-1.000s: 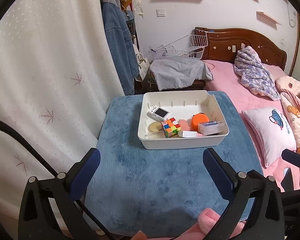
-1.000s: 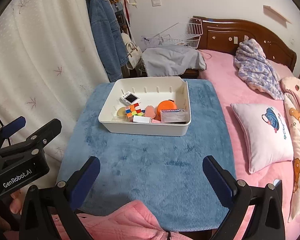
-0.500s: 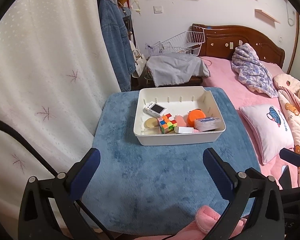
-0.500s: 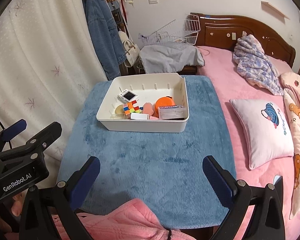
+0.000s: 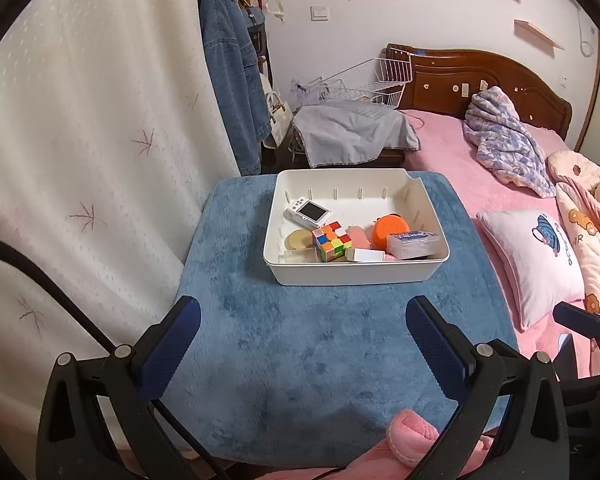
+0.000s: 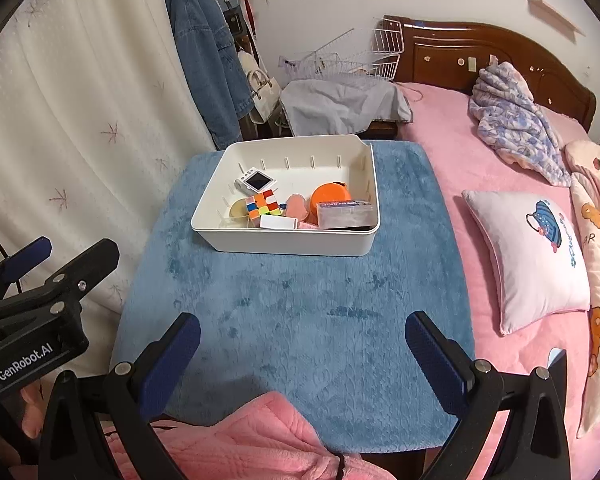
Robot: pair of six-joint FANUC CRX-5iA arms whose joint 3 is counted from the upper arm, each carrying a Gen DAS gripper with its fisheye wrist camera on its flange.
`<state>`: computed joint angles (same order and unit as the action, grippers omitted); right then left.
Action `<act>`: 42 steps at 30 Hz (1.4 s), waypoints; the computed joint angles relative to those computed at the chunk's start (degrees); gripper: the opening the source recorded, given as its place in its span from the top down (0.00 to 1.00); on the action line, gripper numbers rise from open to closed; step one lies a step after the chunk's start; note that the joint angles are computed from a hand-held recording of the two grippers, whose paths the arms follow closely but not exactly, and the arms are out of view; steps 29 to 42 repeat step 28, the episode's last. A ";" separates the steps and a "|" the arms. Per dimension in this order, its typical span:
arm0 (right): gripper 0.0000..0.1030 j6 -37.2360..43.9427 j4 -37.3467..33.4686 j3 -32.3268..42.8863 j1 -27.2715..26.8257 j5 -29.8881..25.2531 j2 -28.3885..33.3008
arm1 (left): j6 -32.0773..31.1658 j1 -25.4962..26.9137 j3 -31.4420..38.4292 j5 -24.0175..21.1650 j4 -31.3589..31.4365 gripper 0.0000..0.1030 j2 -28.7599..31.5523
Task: Organize rigid objects
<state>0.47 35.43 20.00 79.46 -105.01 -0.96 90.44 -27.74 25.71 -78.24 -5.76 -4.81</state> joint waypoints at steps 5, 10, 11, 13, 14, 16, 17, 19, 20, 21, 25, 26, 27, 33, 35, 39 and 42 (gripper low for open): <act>0.00 0.24 -0.83 -0.04 -0.42 0.28 -0.18 | -0.13 -0.03 0.22 -0.44 0.10 0.01 0.21; 0.00 0.75 -1.35 0.18 -0.70 0.36 -0.10 | 0.78 -0.26 0.31 -0.57 -0.36 0.01 0.29; 0.00 0.90 -1.43 0.29 -0.76 0.34 -0.04 | 1.04 -0.42 0.40 -0.73 -0.50 0.01 0.35; 0.00 1.17 -1.59 0.43 -0.91 0.30 0.05 | 1.26 -0.44 0.35 -0.75 -0.74 0.01 0.26; 0.00 1.35 -1.72 0.54 -0.98 0.27 0.12 | 1.44 -0.62 0.36 -0.81 -0.85 0.01 0.26; 0.00 1.53 -1.88 0.73 -1.08 0.22 0.31 | 1.41 -0.55 0.30 -0.87 -0.75 0.01 0.27; 0.00 1.59 -1.94 0.82 -1.11 0.19 0.39 | 1.43 -0.58 0.24 -0.89 -0.66 0.01 0.25; 0.00 1.61 -1.97 0.90 -1.13 0.14 0.45 | 1.49 -0.58 0.26 -0.89 -0.65 0.01 0.27; 0.00 1.61 -1.97 0.90 -1.13 0.14 0.45 | 1.40 -0.52 0.23 -0.87 -0.52 0.01 0.28; 0.00 1.63 -1.98 0.94 -1.14 0.10 0.48 | 1.42 -0.56 0.19 -0.88 -0.52 0.01 0.28; 0.00 1.62 -1.95 1.00 -1.15 0.05 0.53 | 1.49 -0.56 0.18 -0.97 -0.37 0.01 0.34; 0.00 1.58 -1.94 0.89 -1.10 0.07 0.47 | 1.49 -0.55 0.22 -0.97 -0.33 0.01 0.38; 0.00 1.57 -1.99 0.91 -1.11 0.01 0.50 | 1.52 -0.58 0.27 -1.02 -0.33 0.01 0.42; 0.00 1.48 -2.00 0.81 -1.04 -0.07 0.45 | 1.50 -0.50 0.32 -1.04 -0.36 0.01 0.44; 0.00 1.48 -2.00 0.81 -1.04 -0.07 0.45 | 1.50 -0.50 0.32 -1.04 -0.36 0.01 0.44; 0.00 1.48 -2.00 0.81 -1.04 -0.07 0.45 | 1.50 -0.50 0.32 -1.04 -0.36 0.01 0.44; 0.00 1.48 -2.00 0.81 -1.04 -0.07 0.45 | 1.50 -0.50 0.32 -1.04 -0.36 0.01 0.44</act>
